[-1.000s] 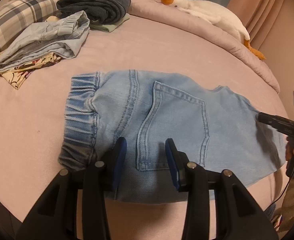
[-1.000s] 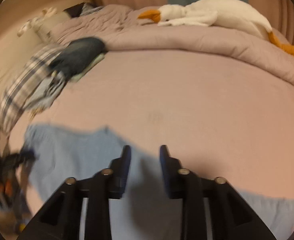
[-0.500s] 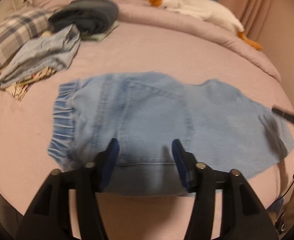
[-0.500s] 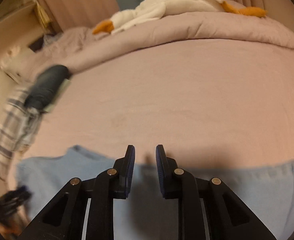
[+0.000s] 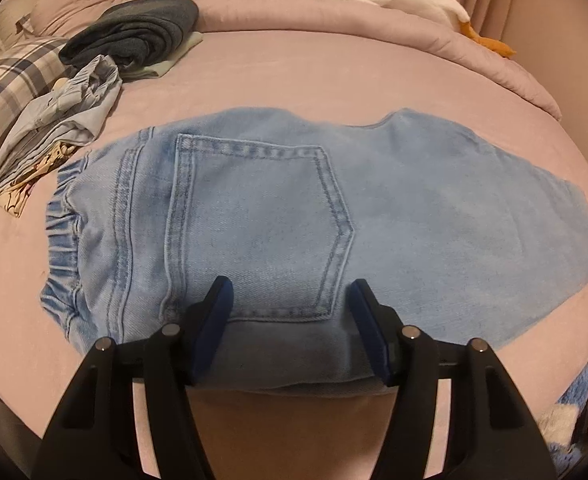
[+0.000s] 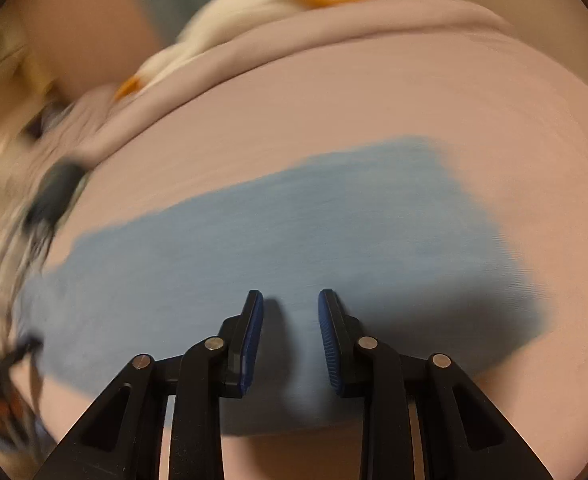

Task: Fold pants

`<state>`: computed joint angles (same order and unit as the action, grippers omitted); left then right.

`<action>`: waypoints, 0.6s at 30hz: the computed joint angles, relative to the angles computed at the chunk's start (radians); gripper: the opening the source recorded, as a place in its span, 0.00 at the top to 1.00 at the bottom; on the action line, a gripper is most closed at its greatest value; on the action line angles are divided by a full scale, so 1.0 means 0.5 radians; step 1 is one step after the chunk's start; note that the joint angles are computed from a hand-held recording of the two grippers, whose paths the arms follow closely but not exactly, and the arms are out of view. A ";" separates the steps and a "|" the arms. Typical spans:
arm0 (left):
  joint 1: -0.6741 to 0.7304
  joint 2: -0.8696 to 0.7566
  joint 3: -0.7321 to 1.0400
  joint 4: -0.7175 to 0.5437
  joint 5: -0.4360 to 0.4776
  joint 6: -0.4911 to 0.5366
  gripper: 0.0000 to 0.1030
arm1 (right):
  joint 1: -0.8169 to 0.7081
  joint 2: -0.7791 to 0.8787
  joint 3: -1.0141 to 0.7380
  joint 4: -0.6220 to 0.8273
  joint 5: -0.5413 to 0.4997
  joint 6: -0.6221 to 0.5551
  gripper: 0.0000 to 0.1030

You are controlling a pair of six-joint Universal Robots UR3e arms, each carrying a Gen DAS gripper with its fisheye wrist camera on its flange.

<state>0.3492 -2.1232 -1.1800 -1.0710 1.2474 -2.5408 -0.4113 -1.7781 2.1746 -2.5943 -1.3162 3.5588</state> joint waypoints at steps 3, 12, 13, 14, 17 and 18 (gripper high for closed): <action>0.015 0.016 0.044 -0.097 -0.066 -0.041 0.40 | -0.224 -0.299 0.045 0.167 -0.278 0.112 0.80; -0.070 0.008 0.245 -0.596 -0.478 -0.002 0.40 | -0.836 -1.376 0.421 0.998 0.512 -0.129 0.59; -0.094 -0.021 0.290 -0.676 -0.538 -0.015 0.40 | -0.762 -1.311 0.461 0.896 0.503 -0.079 0.59; -0.109 -0.039 0.309 -0.721 -0.585 -0.023 0.40 | -0.633 -1.162 0.507 0.682 0.437 0.018 0.59; -0.164 -0.047 0.264 -0.710 -0.660 -0.109 0.40 | -0.407 -0.702 0.550 0.043 0.281 0.244 0.59; -0.188 -0.052 0.247 -0.673 -0.647 -0.145 0.40 | -0.373 -0.630 0.562 -0.102 0.252 0.311 0.59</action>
